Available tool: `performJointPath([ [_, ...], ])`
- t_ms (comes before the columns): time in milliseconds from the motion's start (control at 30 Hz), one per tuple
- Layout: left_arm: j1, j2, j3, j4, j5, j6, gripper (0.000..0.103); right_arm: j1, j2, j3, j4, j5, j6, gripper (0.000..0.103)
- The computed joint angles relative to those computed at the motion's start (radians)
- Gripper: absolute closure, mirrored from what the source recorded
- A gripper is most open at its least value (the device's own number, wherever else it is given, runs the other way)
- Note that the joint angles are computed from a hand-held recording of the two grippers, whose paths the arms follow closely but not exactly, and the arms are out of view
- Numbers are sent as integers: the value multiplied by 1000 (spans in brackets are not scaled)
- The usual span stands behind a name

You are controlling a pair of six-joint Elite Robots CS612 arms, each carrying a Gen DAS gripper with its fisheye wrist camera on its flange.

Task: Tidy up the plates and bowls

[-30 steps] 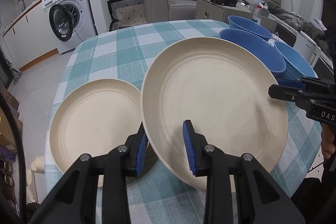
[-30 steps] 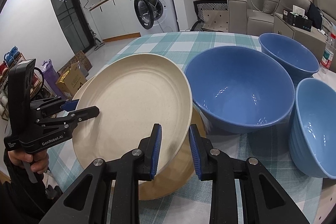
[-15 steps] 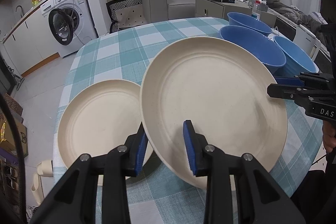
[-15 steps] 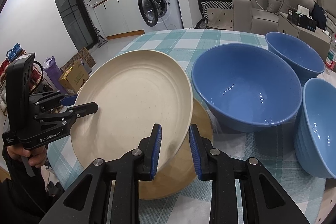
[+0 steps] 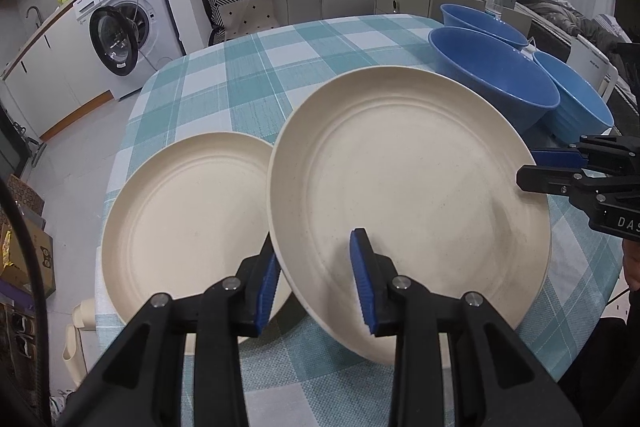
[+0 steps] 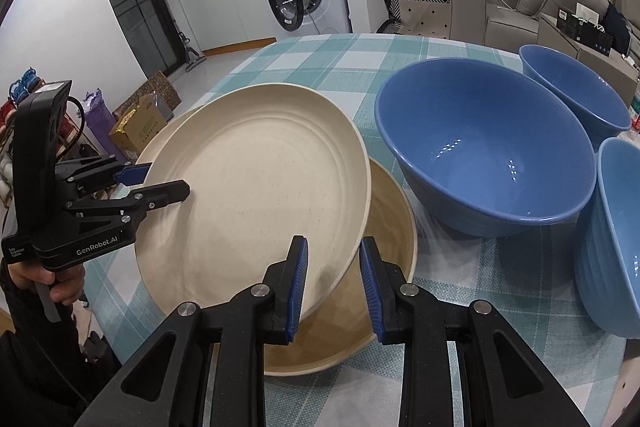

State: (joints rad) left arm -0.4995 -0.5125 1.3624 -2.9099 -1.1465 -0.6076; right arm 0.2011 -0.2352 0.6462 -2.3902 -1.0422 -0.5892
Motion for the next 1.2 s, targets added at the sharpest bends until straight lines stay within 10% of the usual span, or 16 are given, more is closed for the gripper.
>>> performJointPath([
  [1200,-21,33,-71,115,-7,57,55,13,-18,43,-56,-167,-69,62],
])
